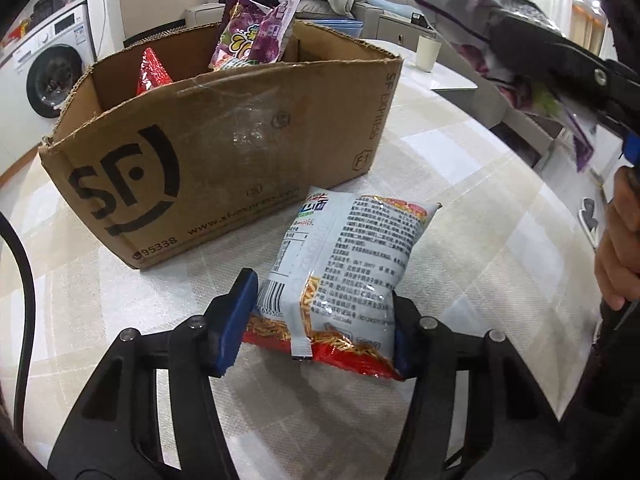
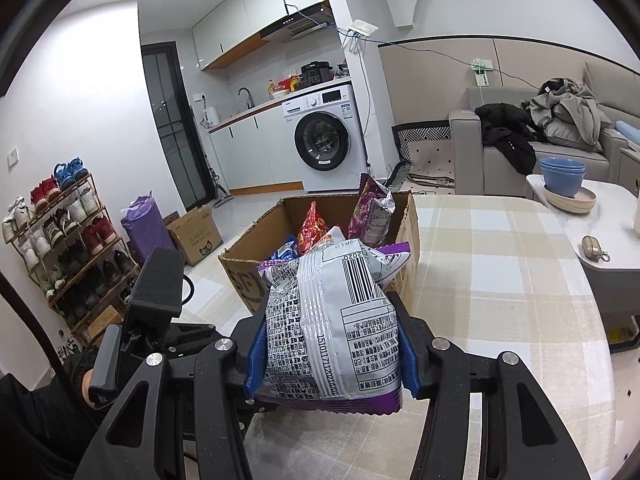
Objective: Organize snacks
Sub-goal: 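Hold the white-purple bag up while the left gripper grasps the red-orange noodle bag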
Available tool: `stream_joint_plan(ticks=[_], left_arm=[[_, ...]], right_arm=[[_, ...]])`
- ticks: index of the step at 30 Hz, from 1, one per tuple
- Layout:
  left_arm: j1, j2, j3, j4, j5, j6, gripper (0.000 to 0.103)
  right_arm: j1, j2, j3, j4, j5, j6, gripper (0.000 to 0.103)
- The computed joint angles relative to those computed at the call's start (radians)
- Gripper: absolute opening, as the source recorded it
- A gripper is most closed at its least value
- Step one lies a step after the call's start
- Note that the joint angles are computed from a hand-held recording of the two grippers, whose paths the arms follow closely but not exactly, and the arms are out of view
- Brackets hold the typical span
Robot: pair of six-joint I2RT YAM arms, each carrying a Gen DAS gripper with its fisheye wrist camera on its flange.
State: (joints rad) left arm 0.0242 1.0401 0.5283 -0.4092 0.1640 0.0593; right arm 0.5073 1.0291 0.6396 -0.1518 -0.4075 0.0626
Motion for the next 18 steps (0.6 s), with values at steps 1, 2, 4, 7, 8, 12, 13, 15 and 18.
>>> stream_joint_plan(ticks=[1,2,4,7,8,12,13,15,18], left_arm=[[-0.004,-0.008,-0.003,-0.002,-0.001,-0.008,0.055],[-0.041,-0.03,-0.025,0.005,-0.019,-0.037,0.055],[-0.013,-0.089,-0.029,-0.045,-0.005,-0.023,0.055],[-0.002,-0.123,-0.034,-0.057,0.001,-0.023,0.055],[0.002,-0.137,-0.033,-0.066,0.005,-0.022,0.055],[0.025,-0.198,-0.02,-0.121,0.032,-0.015,0.055],[0.029,-0.212,-0.014,-0.136,0.038,-0.014,0.055],[0.059,-0.254,0.003,-0.187,0.069,0.007,0.055],[0.094,-0.296,0.023,-0.233,0.102,0.021,0.055]], right_arm=[[-0.001,-0.005,-0.001,0.001,0.001,0.003,0.053],[-0.002,-0.01,-0.002,0.002,0.002,0.005,0.053],[-0.006,-0.019,-0.004,0.003,0.0,0.006,0.053],[-0.014,-0.028,-0.008,0.007,-0.002,0.015,0.053],[-0.016,-0.031,-0.009,0.008,-0.001,0.017,0.053],[-0.024,-0.036,-0.009,0.012,-0.001,0.031,0.053],[-0.025,-0.04,-0.01,0.014,0.0,0.033,0.053],[-0.027,-0.051,-0.013,0.02,0.002,0.04,0.053],[-0.037,-0.069,-0.021,0.031,-0.005,0.057,0.053]])
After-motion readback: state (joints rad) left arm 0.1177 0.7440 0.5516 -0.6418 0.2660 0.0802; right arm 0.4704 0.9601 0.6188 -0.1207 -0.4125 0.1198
